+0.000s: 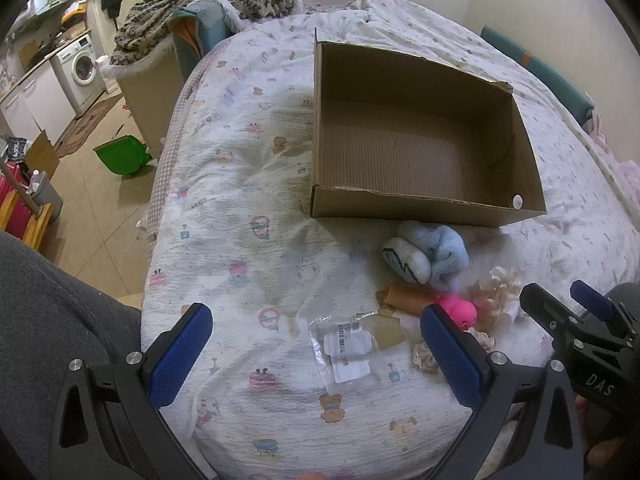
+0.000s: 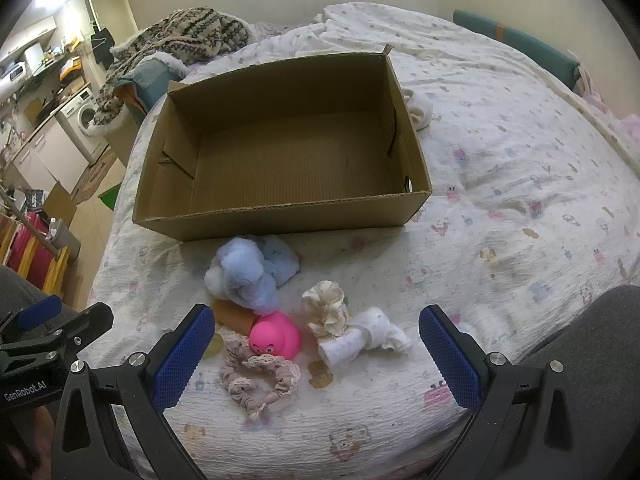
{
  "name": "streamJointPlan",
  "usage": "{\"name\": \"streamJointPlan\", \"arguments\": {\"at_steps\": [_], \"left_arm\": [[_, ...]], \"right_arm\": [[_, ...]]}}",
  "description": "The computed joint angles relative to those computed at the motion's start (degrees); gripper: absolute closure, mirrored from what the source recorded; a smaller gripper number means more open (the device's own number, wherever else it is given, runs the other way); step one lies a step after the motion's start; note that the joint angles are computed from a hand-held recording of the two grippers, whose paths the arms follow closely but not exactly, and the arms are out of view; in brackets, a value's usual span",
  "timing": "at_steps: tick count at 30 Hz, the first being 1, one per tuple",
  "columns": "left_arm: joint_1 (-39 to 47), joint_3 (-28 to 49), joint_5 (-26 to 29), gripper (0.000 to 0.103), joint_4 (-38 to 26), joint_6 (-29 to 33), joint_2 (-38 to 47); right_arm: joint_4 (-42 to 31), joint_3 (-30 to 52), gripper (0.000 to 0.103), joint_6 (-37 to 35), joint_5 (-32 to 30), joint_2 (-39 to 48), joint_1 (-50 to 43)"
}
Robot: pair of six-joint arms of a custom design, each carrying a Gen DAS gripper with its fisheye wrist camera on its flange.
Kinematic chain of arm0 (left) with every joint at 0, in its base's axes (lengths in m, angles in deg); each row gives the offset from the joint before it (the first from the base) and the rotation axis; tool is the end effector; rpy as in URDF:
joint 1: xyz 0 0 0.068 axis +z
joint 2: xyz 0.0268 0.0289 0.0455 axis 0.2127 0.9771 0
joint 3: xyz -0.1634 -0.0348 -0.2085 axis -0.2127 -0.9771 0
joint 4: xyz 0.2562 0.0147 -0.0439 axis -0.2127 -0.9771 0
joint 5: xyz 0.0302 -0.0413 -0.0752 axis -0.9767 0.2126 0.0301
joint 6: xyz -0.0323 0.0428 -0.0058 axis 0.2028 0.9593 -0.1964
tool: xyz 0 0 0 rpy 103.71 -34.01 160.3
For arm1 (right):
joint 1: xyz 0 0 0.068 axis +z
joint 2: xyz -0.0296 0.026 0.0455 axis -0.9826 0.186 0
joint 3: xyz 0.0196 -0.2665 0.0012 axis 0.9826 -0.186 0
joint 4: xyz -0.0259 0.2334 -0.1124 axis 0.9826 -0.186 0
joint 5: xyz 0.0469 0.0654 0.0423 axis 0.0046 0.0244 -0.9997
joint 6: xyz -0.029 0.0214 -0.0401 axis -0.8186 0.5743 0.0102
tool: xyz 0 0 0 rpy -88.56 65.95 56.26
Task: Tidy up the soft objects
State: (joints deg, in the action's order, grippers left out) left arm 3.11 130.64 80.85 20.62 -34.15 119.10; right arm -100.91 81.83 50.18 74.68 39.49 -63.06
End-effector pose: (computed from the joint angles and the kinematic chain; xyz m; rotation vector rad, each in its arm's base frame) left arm 0.2155 -0.0361 0.2599 0.1968 2.6063 -0.1135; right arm 0.1191 0.0289 0.2550 0.3083 2.5333 0.0927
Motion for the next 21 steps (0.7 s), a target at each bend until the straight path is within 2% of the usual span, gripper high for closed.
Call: {"name": "streamJointPlan", "arguments": {"at_steps": [21], "left_arm": [[-0.3,-0.3,-0.2,0.000,0.1,-0.3,-0.1]], "right_arm": [[-0.2,0.0,0.000,-0.2,-0.3,-0.1,-0.3]]}}
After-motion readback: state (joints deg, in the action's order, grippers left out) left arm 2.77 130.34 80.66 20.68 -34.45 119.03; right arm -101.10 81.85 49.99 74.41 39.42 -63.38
